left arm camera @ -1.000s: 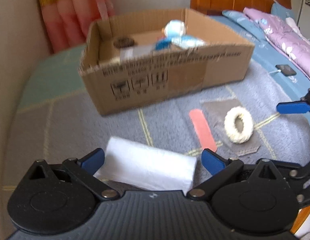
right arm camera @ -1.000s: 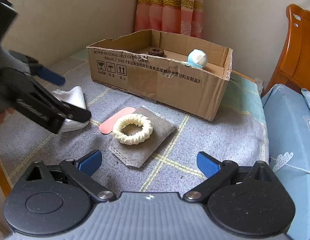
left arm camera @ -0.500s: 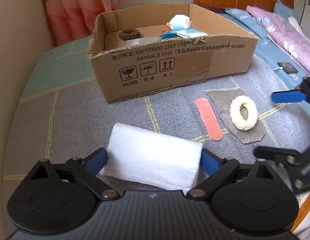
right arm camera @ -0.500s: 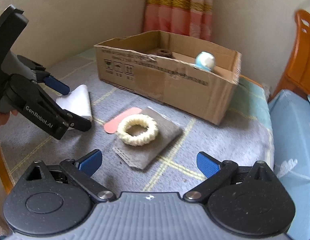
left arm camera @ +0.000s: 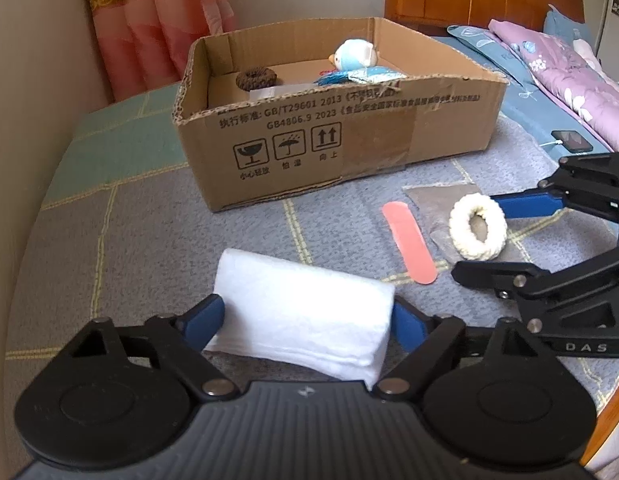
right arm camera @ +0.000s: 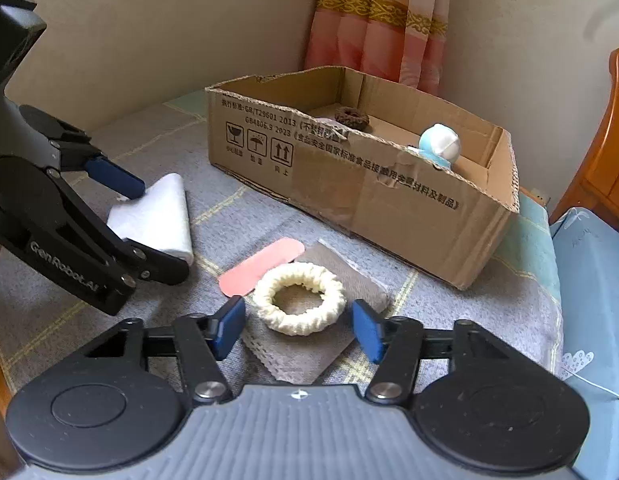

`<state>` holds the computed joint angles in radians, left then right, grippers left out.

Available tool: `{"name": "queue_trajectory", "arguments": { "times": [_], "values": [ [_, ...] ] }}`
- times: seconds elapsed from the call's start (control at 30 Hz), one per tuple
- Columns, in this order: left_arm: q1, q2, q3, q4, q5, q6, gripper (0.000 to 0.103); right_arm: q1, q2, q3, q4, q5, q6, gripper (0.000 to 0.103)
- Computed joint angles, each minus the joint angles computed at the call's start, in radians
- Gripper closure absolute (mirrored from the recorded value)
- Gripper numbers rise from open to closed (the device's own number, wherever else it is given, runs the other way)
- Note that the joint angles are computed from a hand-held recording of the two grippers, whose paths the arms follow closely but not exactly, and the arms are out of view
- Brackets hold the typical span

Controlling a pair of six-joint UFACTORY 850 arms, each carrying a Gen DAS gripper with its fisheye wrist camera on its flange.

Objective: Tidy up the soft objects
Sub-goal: 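Lower the right tool around the cream ring and close while the left tool holds the white cloth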

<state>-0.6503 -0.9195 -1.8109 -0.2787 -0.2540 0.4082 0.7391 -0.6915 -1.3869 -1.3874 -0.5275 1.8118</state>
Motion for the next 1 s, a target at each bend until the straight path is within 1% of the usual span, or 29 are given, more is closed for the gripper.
{"name": "queue_trajectory", "arguments": {
  "times": [0.07,0.1,0.13,0.2,0.3,0.37,0.4,0.43,0.5,0.57,0.67,0.73,0.8,0.9,0.97,1.0],
  "values": [
    [-0.003,0.005,0.006,0.003,0.006,-0.004,0.025,0.0,0.0,-0.002,0.002,0.001,-0.008,0.046],
    [-0.003,0.006,0.006,-0.017,0.006,0.015,0.027,0.0,0.001,-0.002,-0.006,-0.002,0.001,0.049],
    [-0.004,0.007,0.006,-0.024,0.006,0.021,0.028,-0.001,0.003,0.001,-0.011,0.0,0.009,0.05],
    [-0.007,0.005,0.002,0.013,0.004,-0.014,0.028,-0.004,0.004,0.001,-0.009,0.006,0.011,0.05],
    [-0.008,-0.001,-0.006,0.051,0.005,-0.054,0.022,-0.004,0.001,-0.004,0.003,0.004,-0.005,0.05],
    [-0.01,-0.008,-0.016,0.149,0.003,-0.142,0.009,-0.002,0.0,-0.006,0.006,0.0,-0.012,0.05],
    [-0.01,-0.013,-0.021,0.197,0.004,-0.191,0.007,-0.002,-0.001,-0.007,0.007,-0.001,-0.013,0.05],
    [-0.009,-0.017,-0.026,0.204,-0.001,-0.2,0.006,-0.002,0.0,-0.006,0.005,0.0,-0.009,0.05],
    [0.001,-0.025,-0.037,0.113,-0.013,-0.131,0.005,-0.004,0.002,-0.002,-0.003,0.004,0.003,0.05],
    [0.006,-0.033,-0.047,0.056,-0.019,-0.086,0.003,-0.006,0.004,0.003,-0.011,0.009,0.016,0.05],
    [0.011,-0.051,-0.071,0.018,-0.025,-0.067,0.001,-0.008,0.007,0.007,-0.024,0.015,0.032,0.05],
    [0.01,-0.06,-0.089,0.043,-0.033,-0.096,0.001,-0.009,0.009,0.01,-0.032,0.019,0.038,0.049],
    [0.011,-0.064,-0.096,0.016,-0.04,-0.07,0.004,-0.011,0.009,0.012,-0.039,0.022,0.046,0.049],
    [0.01,-0.061,-0.094,0.019,-0.036,-0.072,0.009,-0.011,0.01,0.012,-0.039,0.023,0.042,0.049],
    [0.009,-0.051,-0.081,0.025,-0.028,-0.079,0.022,-0.009,0.009,0.012,-0.042,0.022,0.046,0.05],
    [0.009,-0.048,-0.078,0.025,-0.027,-0.078,0.025,-0.008,0.009,0.012,-0.043,0.018,0.045,0.051]
  ]
}}
